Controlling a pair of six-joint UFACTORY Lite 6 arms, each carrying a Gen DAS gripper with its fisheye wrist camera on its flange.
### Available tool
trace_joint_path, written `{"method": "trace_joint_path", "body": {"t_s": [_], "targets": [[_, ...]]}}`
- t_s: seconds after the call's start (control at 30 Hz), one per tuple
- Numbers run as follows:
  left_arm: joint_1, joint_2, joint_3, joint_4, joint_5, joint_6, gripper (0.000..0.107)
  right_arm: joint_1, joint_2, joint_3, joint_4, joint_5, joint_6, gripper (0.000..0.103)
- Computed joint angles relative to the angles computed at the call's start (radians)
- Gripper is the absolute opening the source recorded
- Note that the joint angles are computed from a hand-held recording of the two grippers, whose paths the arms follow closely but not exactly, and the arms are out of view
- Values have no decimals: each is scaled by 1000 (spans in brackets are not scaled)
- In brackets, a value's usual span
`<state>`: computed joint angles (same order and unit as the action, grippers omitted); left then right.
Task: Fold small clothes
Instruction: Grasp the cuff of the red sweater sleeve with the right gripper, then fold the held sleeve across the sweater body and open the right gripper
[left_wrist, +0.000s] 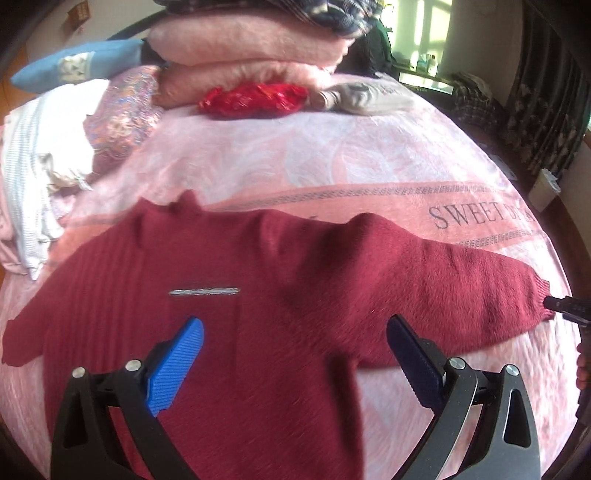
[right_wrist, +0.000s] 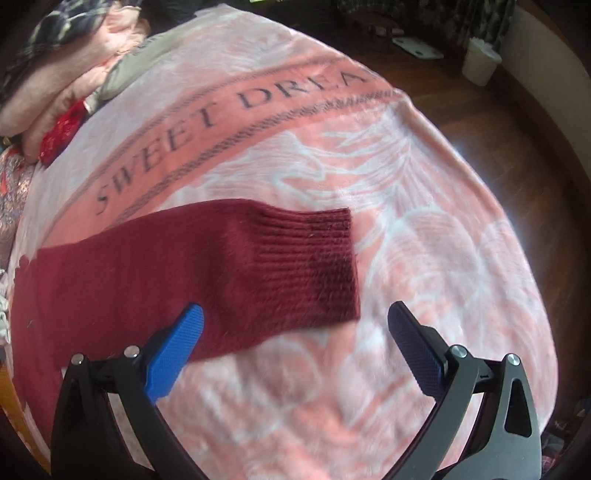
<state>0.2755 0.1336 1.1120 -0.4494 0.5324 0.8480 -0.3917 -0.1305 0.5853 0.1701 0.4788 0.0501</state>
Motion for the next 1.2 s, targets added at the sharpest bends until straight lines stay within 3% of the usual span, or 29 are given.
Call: {"method": "trace_joint_path", "body": {"t_s": [0.17, 0.27, 0.33, 0.4, 0.47, 0.53, 0.67, 0.83, 1.0, 1.2], "targets": [[-89, 83, 17, 107, -88, -152, 99, -72, 116, 24, 177, -40, -218, 99], [-116, 113, 21, 154, -121, -208, 99, -58, 123, 22, 161, -56, -206, 94], [-123, 132, 37, 178, -125, -243, 99, -47, 119, 29, 131, -68, -178, 76], [-121, 162, 72, 189, -116, -260, 99, -53, 115, 43, 173, -57, -229, 45], [-111, 169, 91, 192, -105, -264, 99, -59, 87, 42, 227, -28, -285, 23], [-82, 169, 108, 174, -92, -234, 99, -30, 40, 44, 174, -8, -224, 10], [-5, 192, 160, 137, -64, -160, 99, 38, -96, 48, 8, 59, 15, 9], [113, 281, 296, 132, -7, -96, 99, 318, -173, 170, -219, 185, 397, 9], [211, 382, 458, 128, 61, -49, 99, 704, 37, 414, -392, 232, 741, 9], [302, 487, 622, 102, 145, 15, 99, 965, 454, 815, -447, 211, 845, 9]]}}
